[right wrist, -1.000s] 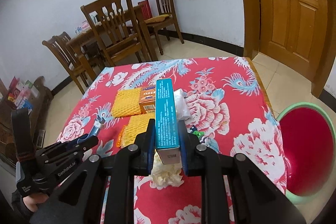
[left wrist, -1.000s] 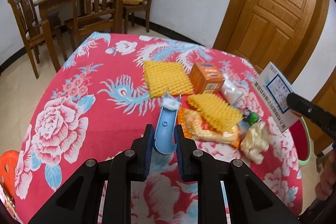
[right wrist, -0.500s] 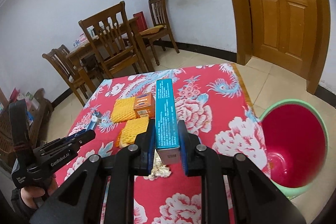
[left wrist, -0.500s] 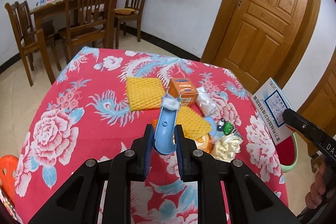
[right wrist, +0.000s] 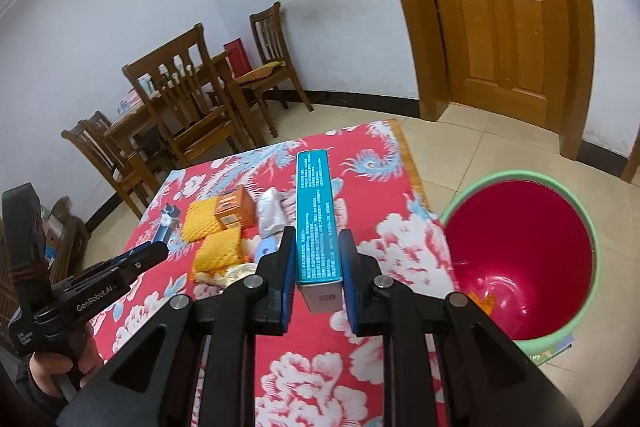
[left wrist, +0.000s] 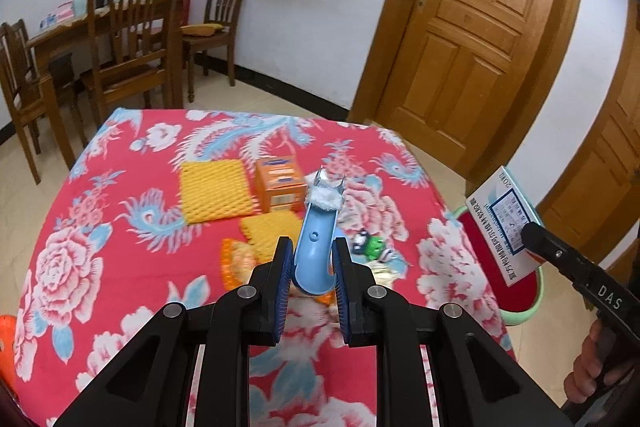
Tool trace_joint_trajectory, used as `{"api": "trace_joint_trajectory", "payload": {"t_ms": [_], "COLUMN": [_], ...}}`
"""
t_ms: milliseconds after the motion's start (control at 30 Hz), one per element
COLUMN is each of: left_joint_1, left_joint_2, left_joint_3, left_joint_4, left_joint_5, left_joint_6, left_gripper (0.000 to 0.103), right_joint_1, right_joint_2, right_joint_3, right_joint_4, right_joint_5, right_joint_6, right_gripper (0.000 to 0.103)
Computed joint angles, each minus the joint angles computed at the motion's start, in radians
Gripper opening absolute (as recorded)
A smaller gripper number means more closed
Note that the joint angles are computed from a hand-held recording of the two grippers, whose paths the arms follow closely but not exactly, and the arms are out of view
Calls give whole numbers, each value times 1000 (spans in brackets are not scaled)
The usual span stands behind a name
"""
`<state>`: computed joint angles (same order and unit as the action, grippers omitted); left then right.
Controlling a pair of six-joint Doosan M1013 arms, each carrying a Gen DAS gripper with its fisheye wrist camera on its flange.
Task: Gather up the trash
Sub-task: 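Carry the blue piece and teal box over the red bucket with both tools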
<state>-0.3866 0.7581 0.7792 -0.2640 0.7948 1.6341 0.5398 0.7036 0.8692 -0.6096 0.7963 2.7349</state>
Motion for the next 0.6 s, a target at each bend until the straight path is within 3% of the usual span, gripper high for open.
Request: {"api": "trace_joint_trajectory", "payload": {"t_ms": [400,600], "left_joint_1": [-35,-55], "left_joint_2": [27,59], "left_joint_3": [-50,-105], "left_joint_4": [-49,-66], "left_joint_5": [39,92], "left_joint_6": [65,88], "left_gripper": [20,20], "right_joint_1": [-3,-13], "right_joint_2": [-69,-95], "right_joint_3": [120,170], "right_joint_4": [-98,-114], "right_joint_5": [30,48], "right_joint_6": [127,173], "right_gripper": [23,23]}}
